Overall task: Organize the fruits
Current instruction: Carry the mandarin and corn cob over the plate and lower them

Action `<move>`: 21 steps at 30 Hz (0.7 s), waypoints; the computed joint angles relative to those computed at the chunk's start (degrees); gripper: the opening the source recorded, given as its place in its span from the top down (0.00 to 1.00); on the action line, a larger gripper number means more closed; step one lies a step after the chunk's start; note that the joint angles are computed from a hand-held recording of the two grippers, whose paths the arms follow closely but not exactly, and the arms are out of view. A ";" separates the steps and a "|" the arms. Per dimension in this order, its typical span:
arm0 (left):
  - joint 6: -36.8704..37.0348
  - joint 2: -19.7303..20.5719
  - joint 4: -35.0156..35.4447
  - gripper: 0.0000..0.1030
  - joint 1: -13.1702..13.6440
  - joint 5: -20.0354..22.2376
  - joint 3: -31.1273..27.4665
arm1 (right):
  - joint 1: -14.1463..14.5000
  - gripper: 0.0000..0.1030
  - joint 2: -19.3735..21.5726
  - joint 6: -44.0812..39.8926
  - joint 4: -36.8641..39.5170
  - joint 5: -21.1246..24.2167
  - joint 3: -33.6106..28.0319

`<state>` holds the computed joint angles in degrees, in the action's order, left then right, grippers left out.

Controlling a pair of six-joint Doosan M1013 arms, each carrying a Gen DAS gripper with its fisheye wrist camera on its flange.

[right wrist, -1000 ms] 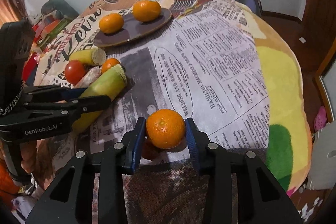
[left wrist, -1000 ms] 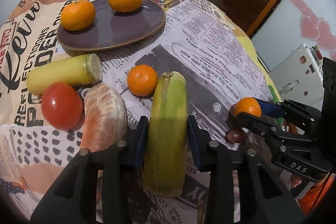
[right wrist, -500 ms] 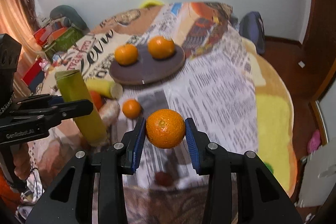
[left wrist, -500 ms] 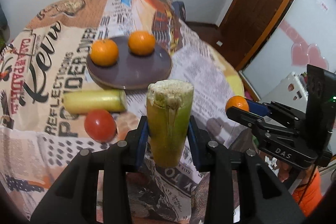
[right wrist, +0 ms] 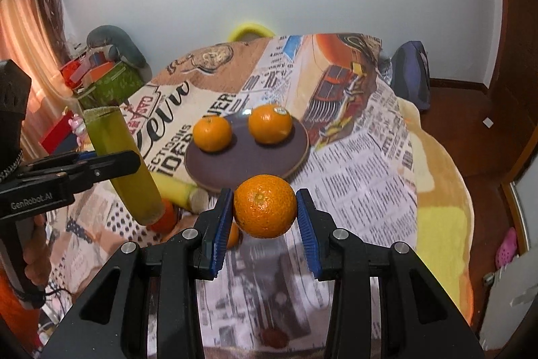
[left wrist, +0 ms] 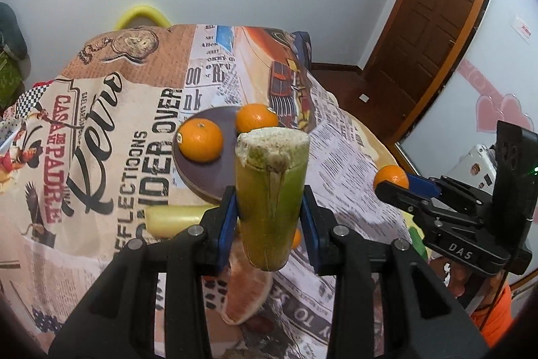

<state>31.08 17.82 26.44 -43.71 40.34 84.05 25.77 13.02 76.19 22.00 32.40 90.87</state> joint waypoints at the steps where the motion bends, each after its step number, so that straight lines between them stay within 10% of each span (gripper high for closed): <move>1: 0.17 0.14 -0.03 0.65 0.15 0.07 -0.19 | -0.03 0.66 0.18 -0.19 0.14 0.01 -0.31; 21: 3.88 4.83 -5.81 0.65 4.27 -1.07 -3.20 | 0.46 0.66 6.98 -0.66 -1.02 2.72 -6.71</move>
<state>34.96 22.65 20.63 -39.44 39.27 80.84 26.22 20.00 75.53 20.98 35.11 84.16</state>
